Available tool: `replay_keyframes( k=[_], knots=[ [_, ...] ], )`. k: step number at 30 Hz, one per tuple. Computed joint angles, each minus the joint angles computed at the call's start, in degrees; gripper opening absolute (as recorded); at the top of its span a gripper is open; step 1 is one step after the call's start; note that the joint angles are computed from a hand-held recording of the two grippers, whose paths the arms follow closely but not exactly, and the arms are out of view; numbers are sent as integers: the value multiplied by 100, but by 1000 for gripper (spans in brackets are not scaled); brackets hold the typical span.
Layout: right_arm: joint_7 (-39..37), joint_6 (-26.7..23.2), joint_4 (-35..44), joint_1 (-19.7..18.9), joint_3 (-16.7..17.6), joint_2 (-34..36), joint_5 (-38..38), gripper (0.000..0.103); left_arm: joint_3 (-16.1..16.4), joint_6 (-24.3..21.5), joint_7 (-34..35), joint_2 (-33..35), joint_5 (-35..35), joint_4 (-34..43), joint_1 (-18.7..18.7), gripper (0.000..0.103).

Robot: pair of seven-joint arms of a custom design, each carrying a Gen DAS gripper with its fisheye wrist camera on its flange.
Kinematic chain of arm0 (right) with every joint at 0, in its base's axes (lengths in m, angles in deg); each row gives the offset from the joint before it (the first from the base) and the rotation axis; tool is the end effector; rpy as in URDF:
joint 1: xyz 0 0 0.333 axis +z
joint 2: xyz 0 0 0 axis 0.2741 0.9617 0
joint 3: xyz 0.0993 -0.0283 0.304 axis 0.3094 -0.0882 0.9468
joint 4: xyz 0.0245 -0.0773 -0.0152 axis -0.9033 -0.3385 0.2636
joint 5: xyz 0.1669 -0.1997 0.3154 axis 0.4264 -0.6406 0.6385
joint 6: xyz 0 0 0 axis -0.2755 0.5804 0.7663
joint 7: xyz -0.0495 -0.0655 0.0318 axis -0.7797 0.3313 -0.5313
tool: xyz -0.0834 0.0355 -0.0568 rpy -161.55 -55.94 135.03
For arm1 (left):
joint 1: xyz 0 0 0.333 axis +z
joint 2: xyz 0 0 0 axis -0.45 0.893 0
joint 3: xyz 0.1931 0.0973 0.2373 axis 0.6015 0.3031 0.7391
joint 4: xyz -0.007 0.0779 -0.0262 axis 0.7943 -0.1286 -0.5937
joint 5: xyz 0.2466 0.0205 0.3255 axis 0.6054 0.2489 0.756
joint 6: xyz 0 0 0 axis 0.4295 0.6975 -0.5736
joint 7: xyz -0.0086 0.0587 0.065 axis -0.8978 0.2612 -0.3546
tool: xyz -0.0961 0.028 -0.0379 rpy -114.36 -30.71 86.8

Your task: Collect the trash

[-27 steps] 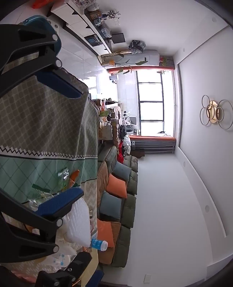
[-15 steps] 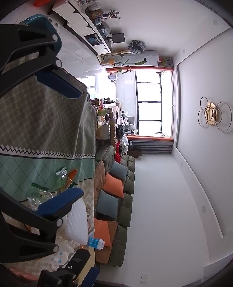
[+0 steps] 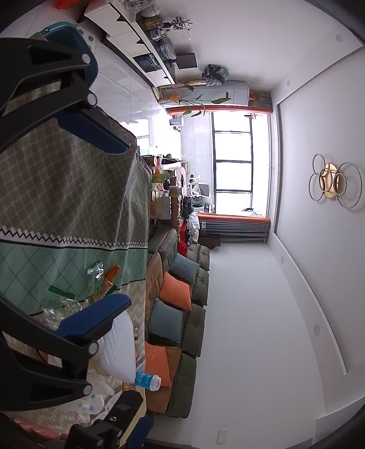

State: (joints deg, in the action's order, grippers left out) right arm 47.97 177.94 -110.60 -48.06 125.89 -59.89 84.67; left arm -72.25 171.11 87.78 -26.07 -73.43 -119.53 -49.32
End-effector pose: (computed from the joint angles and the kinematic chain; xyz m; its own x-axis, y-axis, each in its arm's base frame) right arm 0.4673 0.1044 0.4843 -0.2242 -0.9731 -0.0522 -0.1640 0.0905 -0.9823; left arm 0.5623 -0.2983 0.4714 -0.3788 -0.9254 0.0139 -0.1877 0.0621 -0.9803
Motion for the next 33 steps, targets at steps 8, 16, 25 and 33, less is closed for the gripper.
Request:
replay_keyframes(
  k=[8, 16, 25, 33],
  knots=[
    [8, -16, 7, 8, -4, 18, 6, 99, -5, 69, 42, -4, -45, -18, -18, 99],
    [34, -13, -8, 17, 24, 45, 36, 99, -14, 112, 88, 3, -92, -15, -34, 99],
    [169, -29, -46, 89, 43, 3, 48, 99, -26, 123, 91, 1, -93, -22, -24, 100],
    [207, -38, -38, 87, 9, 31, -14, 99, -29, 133, 126, 3, -128, -21, -48, 100]
  ],
)
